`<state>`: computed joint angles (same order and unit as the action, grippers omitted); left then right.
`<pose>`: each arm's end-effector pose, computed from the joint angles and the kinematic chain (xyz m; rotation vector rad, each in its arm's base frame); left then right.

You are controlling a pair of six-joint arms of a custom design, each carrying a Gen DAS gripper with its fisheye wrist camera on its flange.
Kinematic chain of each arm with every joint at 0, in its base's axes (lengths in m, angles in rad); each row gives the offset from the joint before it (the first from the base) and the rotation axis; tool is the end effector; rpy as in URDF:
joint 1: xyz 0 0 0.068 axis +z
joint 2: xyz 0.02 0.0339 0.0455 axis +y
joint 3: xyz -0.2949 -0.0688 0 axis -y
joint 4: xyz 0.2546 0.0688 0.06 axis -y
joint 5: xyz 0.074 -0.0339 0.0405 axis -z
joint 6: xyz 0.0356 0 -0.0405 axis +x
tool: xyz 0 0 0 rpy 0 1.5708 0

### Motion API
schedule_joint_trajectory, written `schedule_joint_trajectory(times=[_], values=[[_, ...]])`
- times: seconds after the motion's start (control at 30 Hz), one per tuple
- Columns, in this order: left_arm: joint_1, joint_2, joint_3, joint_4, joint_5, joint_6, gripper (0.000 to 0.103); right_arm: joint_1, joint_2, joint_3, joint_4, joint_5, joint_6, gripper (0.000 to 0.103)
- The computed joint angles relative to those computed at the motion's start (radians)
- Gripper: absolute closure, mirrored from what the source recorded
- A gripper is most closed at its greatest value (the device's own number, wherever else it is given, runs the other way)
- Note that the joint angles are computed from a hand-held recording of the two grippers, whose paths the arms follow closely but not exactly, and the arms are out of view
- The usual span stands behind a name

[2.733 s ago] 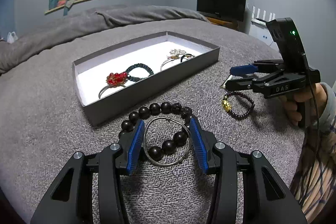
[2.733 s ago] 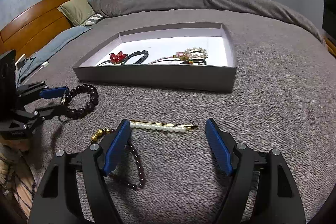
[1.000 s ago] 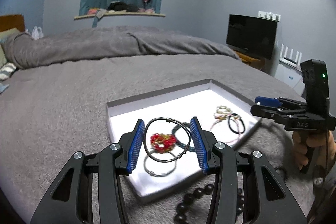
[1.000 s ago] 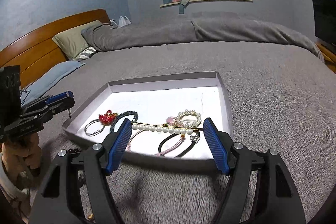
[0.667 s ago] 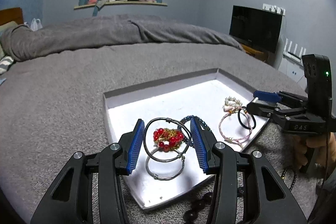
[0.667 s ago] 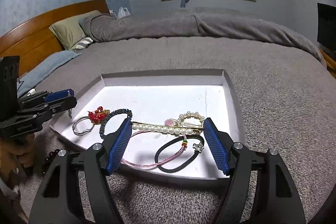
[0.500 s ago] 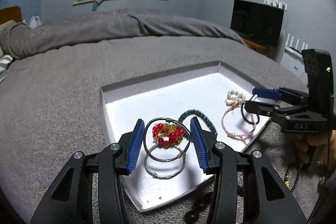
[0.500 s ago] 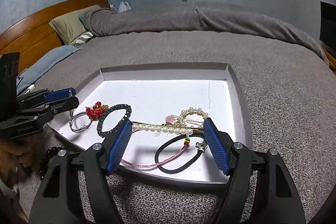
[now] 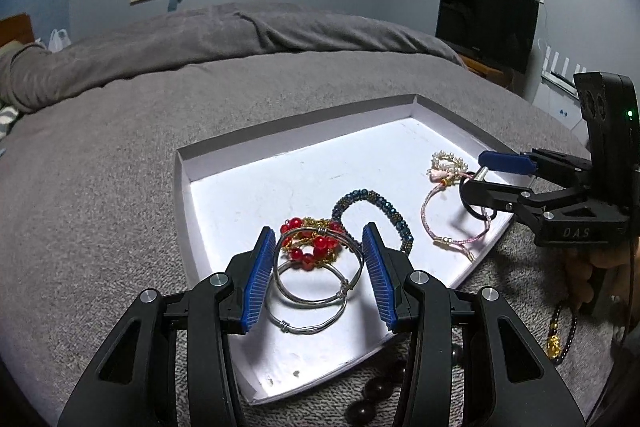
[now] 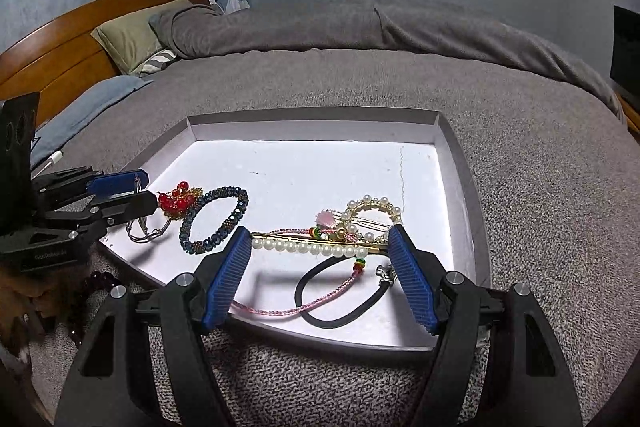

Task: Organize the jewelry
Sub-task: 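Withdraw both grippers and move them over the dark red and black wooden bead bracelets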

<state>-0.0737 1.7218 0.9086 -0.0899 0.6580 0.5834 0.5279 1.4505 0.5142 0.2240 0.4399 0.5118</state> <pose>0.3436 -0.0472 0.1811 0.9940 2.0767 -0.5555 0.2359 0.1200 0.1674 0.2068 2.1948 0.0731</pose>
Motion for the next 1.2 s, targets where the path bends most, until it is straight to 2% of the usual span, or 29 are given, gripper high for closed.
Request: schedule_joint_trajectory(times=[0.1,0.27,0.33,0.37,0.53,0.67,0.9,1.0,1.2], values=[[-0.002,0.006,0.006,-0.003,-0.005,-0.005,0.056,0.004,0.002,0.002,-0.006,0.005,0.002,0.032],[0.005,-0.005,-0.007,0.012,0.007,-0.008,0.046,0.004,0.003,0.002,-0.001,0.002,-0.001,0.029],[0.01,-0.014,-0.016,0.025,0.013,-0.009,0.037,0.006,0.006,0.004,0.002,0.006,-0.003,0.028],[0.014,-0.02,-0.023,0.031,0.022,-0.009,0.036,0.008,0.002,0.0,0.007,0.009,-0.002,0.028],[0.049,-0.037,-0.027,0.017,0.068,-0.015,0.036,0.009,-0.05,-0.044,0.046,0.011,0.001,0.027],[0.106,-0.071,-0.052,-0.016,0.127,0.021,0.036,0.024,-0.116,-0.083,0.04,0.031,0.004,0.027],[0.19,-0.106,-0.071,-0.109,0.216,0.123,0.036,0.095,-0.244,-0.139,-0.028,0.11,0.041,0.027],[0.217,-0.105,-0.074,-0.158,0.24,0.19,0.036,0.163,-0.314,-0.16,-0.088,0.176,0.066,0.027],[0.242,-0.145,-0.131,-0.144,0.248,0.268,0.036,0.235,-0.35,-0.175,-0.166,0.232,0.107,0.027]])
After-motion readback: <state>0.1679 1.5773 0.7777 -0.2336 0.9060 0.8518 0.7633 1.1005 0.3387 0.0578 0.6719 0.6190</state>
